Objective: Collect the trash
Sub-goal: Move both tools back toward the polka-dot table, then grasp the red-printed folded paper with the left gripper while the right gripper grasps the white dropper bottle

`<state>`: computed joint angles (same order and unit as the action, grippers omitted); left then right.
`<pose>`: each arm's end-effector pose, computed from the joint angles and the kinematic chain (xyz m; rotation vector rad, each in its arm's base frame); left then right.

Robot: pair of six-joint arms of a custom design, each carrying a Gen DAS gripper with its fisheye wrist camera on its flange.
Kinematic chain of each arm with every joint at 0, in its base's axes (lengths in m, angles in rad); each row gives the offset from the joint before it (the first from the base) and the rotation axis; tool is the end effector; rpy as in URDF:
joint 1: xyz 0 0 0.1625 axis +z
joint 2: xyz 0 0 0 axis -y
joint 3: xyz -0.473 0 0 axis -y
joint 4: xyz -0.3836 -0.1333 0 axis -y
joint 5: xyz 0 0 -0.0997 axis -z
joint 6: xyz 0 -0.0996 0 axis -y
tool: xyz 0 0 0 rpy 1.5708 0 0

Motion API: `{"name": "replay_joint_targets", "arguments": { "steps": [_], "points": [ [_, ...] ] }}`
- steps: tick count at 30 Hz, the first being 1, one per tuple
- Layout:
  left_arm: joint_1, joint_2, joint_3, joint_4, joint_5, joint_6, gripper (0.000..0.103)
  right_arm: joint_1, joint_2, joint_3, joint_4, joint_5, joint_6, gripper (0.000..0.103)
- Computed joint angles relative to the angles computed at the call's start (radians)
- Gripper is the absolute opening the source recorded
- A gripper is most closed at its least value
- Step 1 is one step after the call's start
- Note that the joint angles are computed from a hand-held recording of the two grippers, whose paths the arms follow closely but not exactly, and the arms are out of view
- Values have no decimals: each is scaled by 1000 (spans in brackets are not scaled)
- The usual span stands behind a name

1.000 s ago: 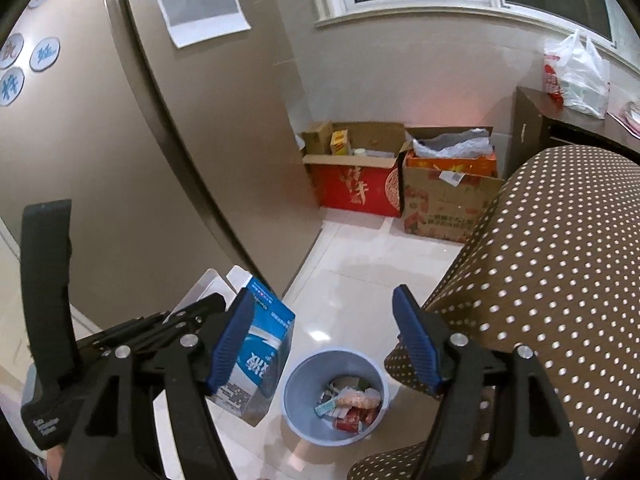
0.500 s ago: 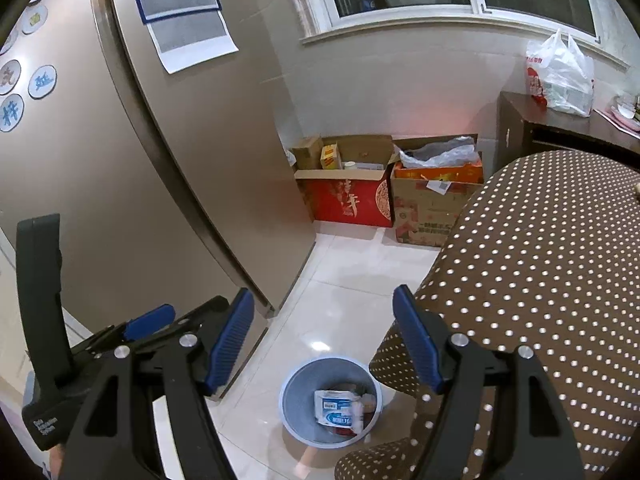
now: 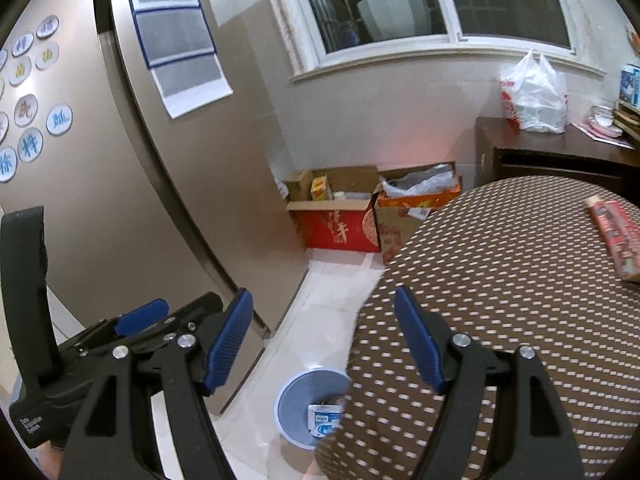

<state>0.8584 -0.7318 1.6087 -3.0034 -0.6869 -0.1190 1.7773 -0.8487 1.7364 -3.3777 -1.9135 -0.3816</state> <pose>-0.3084 -0.6788 0.1826 0.3813 2.3253 -1.0556 0.2391 -0.6547 0.2423 0.5158 -2.4364 1.1859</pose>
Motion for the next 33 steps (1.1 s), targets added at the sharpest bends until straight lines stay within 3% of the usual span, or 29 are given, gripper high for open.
{"name": "replay_joint_targets", "arguments": {
  "steps": [9, 23, 28, 33],
  "points": [
    [-89, 94, -81, 40, -42, 53, 77, -68, -163, 115, -78, -6, -6, 73],
    [-186, 385, -390, 228, -199, 231, 78, -295, -397, 205, -94, -78, -12, 73],
    [-203, 490, -519, 285, -206, 327, 78, -370, -426, 181, -22, -79, -5, 73],
    [-200, 565, -625, 341, -193, 395, 78, -408, -391, 94, 96, -94, -12, 73]
  ]
}}
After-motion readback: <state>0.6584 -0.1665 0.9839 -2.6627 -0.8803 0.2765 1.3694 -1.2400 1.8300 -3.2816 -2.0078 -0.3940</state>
